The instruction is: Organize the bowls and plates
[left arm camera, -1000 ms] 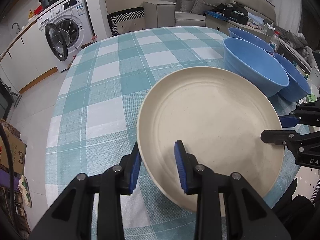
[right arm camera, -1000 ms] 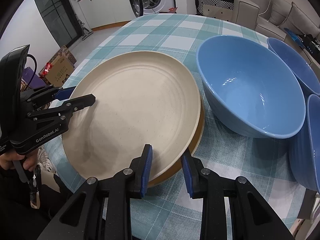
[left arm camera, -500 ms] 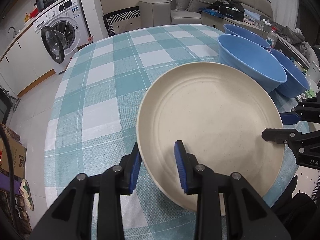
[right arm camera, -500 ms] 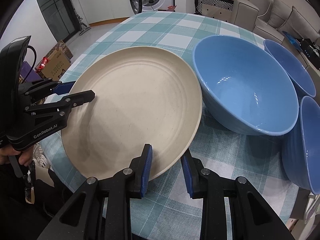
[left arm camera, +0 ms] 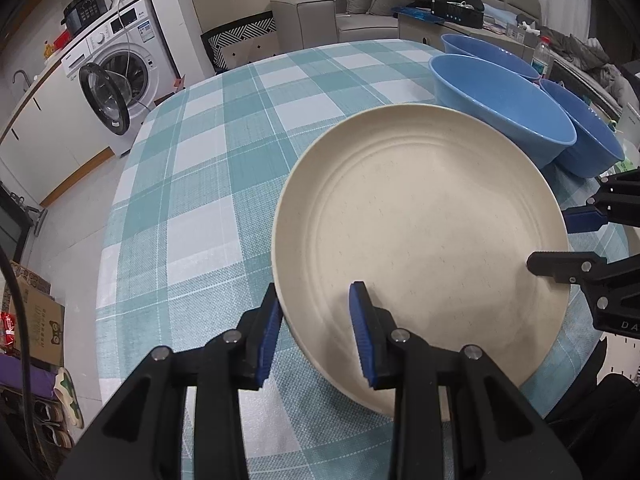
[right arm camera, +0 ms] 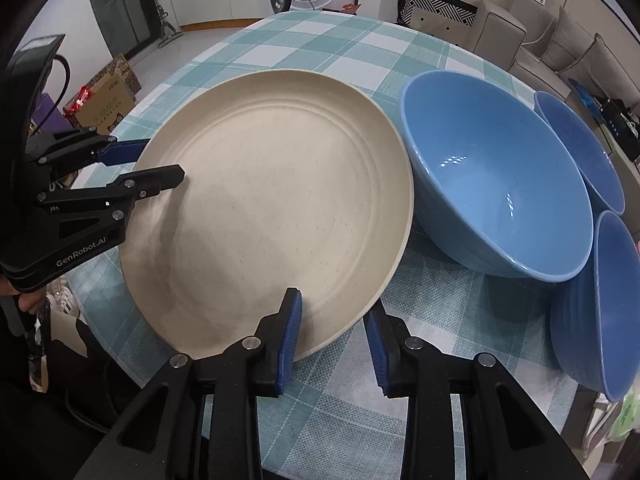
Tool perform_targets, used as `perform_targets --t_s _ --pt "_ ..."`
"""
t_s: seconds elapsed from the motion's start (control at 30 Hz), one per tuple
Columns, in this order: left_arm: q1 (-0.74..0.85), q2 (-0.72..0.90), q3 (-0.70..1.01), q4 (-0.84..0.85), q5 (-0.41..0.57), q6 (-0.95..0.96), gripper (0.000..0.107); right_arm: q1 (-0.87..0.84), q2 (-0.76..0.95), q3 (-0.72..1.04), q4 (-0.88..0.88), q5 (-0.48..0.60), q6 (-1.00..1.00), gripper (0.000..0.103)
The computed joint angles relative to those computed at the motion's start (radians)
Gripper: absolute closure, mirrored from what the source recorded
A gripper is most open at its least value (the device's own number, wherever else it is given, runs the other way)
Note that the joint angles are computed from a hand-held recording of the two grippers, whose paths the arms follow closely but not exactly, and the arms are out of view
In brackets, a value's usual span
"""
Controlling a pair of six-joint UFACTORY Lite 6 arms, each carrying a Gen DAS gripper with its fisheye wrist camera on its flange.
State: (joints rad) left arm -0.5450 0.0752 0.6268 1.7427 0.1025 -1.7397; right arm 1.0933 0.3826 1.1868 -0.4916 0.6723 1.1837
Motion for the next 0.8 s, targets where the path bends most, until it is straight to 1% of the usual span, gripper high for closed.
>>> perform_targets --t_s 0.13,0.23,0.3,0.33,0.5,0.57,0.63,0.67,0.73,0.8 --pt "0.005 -0.006 -0.004 -0.035 -0.008 0.043 0.073 -0.002 0.027 0.025 0.008 0.008 -0.032 0.056" --pt "0.008 -0.009 -0.008 -0.031 -0.010 0.043 0.072 -0.022 0.028 0.011 0.018 -0.016 -0.041 0.055" --pt "0.010 0.001 -0.004 -0.063 -0.003 0.074 0.072 -0.031 0.032 0.012 0.012 -0.027 -0.041 0.054" --pt "0.015 0.008 -0.002 -0.106 -0.004 0.117 0.072 -0.033 0.034 0.011 0.012 -0.033 -0.041 0.053" --pt "0.023 0.019 -0.002 -0.081 -0.019 0.096 0.071 -0.049 0.042 0.010 0.005 -0.051 -0.039 0.053" --pt "0.022 0.029 0.003 -0.111 -0.012 0.126 0.070 -0.050 0.049 0.018 0.005 -0.048 -0.044 0.053" --pt "0.031 0.035 0.005 -0.079 -0.011 0.094 0.060 -0.052 0.048 0.016 0.008 -0.053 -0.047 0.052" --pt "0.038 0.038 0.005 -0.030 -0.007 0.042 0.059 -0.053 0.046 0.013 0.009 -0.055 -0.048 0.052" --pt "0.052 0.051 0.012 -0.009 -0.007 0.019 0.057 -0.055 0.045 0.008 0.015 -0.061 -0.052 0.052" --pt "0.066 0.067 0.021 0.047 -0.010 -0.036 0.055 -0.057 0.047 0.005 0.020 -0.066 -0.057 0.052"
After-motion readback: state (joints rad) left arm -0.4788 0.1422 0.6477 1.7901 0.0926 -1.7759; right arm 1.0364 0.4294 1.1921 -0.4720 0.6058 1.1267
